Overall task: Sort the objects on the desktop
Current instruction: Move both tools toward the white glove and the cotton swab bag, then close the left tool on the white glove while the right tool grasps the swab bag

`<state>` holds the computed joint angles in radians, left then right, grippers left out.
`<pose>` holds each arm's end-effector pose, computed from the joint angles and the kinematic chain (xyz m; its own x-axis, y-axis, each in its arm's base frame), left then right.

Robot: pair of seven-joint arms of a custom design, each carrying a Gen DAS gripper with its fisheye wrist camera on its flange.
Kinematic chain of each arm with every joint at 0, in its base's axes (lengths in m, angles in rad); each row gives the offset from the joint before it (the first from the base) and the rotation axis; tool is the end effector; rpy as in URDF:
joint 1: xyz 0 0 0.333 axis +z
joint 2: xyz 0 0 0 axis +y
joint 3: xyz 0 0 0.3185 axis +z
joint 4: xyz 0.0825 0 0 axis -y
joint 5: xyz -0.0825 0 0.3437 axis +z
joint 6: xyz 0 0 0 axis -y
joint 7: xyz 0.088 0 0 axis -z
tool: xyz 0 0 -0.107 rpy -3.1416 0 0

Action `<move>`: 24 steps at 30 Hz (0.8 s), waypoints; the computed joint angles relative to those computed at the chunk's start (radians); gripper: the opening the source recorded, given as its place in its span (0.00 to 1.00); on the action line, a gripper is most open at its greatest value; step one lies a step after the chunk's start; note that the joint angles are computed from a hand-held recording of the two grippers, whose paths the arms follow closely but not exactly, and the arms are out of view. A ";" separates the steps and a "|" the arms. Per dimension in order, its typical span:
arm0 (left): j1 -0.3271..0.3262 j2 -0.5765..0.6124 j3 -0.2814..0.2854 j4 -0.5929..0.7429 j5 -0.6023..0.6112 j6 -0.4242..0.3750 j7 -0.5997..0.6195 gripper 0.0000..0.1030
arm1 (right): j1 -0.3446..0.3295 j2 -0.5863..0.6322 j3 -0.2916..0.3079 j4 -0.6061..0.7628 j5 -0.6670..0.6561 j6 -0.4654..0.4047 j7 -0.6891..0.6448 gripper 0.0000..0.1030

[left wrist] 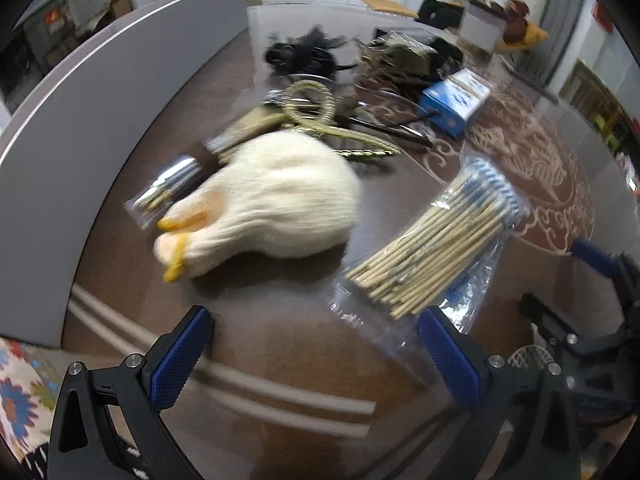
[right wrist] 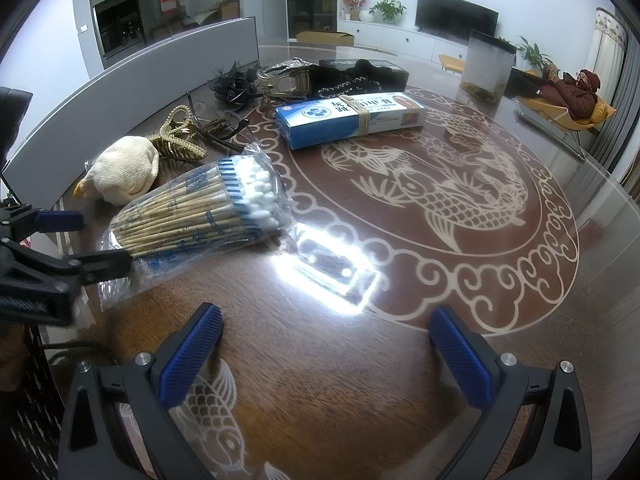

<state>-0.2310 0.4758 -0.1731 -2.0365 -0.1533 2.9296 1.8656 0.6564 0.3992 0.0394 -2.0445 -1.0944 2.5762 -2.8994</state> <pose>0.5692 -0.2240 0.2895 -0.5054 -0.8616 0.0474 -0.7915 0.4410 -0.4231 0.4348 0.3815 0.2841 -0.2094 -0.9778 0.0103 -0.7952 0.1641 -0.5837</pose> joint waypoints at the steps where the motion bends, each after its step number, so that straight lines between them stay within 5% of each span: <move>1: 0.042 -0.005 -0.038 -0.003 -0.034 0.007 0.026 1.00 | 0.000 0.000 0.000 0.000 0.000 0.000 0.000 1.00; 3: 0.109 -0.013 -0.094 -0.003 -0.095 0.012 0.079 1.00 | 0.000 0.000 0.000 0.000 0.000 0.000 0.000 1.00; 7: 0.122 -0.025 -0.083 -0.003 -0.131 0.042 0.108 1.00 | 0.001 -0.001 -0.001 -0.002 -0.001 0.001 0.002 1.00; 14: 0.246 -0.008 -0.155 0.044 -0.290 0.011 0.190 1.00 | -0.003 -0.002 0.004 -0.001 0.019 0.001 0.011 1.00; 18: 0.310 -0.005 -0.216 0.054 -0.400 0.022 0.285 1.00 | 0.004 0.008 -0.031 0.033 -0.072 0.147 0.206 1.00; 24: 0.299 -0.008 -0.218 0.045 -0.471 0.061 0.355 1.00 | -0.007 0.180 0.003 0.313 0.191 0.003 -0.016 1.00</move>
<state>0.0683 0.4678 -0.3908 -1.9913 -0.6242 2.9902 2.2208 0.6489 0.5796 0.0423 -1.7312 -0.9035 2.5796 -2.9155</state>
